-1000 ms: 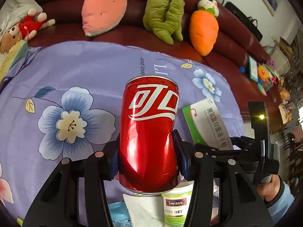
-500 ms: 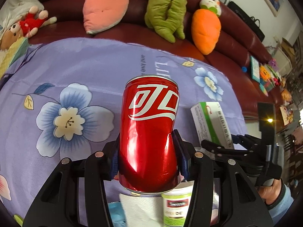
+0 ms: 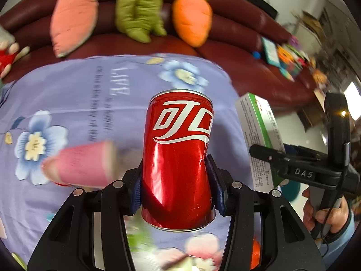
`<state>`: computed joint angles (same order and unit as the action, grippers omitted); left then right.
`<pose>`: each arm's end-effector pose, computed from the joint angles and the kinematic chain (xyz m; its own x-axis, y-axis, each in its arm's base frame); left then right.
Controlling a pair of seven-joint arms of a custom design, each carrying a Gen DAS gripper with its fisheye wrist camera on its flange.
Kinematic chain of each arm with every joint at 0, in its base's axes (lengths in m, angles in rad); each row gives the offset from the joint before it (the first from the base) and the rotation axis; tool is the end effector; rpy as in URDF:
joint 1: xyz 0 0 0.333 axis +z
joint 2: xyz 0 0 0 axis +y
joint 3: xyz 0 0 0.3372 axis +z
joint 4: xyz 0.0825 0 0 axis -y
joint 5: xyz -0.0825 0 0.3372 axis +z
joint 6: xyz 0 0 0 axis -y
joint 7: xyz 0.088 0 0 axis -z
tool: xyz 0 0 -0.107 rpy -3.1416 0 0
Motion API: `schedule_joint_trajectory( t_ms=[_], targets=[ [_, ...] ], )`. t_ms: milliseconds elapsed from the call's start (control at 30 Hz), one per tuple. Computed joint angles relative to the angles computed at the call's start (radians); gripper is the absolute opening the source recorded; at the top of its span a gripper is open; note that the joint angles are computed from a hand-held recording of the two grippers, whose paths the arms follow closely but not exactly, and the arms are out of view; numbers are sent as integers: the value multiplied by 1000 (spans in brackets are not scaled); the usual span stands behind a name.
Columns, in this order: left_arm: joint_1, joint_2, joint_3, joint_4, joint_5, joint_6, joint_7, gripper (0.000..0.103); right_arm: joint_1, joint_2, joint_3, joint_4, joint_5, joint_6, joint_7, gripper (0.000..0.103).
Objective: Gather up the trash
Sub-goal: 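Carry can and medicine box over the bin and open both tools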
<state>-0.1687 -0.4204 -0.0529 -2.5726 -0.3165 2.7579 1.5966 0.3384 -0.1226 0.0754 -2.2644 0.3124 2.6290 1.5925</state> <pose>0.3896 -0.0768 0.5187 -0.0603 -0.9724 0.2255 -0.8368 -0.0739 -0.5425 0.4568 0.1940 0.5105 0.2114 -0.9424 -0.2591 -0.8993 -0.0837 -0.4293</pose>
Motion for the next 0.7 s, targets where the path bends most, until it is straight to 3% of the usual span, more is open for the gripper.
schedule_joint_trajectory(
  t_ms=[133,300,700],
  targets=[
    [-25,11,-69,13,27,-8,-59,50,3,-92,-49,-99,129,18,-74,69],
    [-34,6,-112,33,81,-16,-141,50,29,-145,-96,-156,292,3,-177,69],
    [-68,-7,-164,40,185,-56,-297,50,20,-350,-152,-296,438,-39,-278,69]
  ],
)
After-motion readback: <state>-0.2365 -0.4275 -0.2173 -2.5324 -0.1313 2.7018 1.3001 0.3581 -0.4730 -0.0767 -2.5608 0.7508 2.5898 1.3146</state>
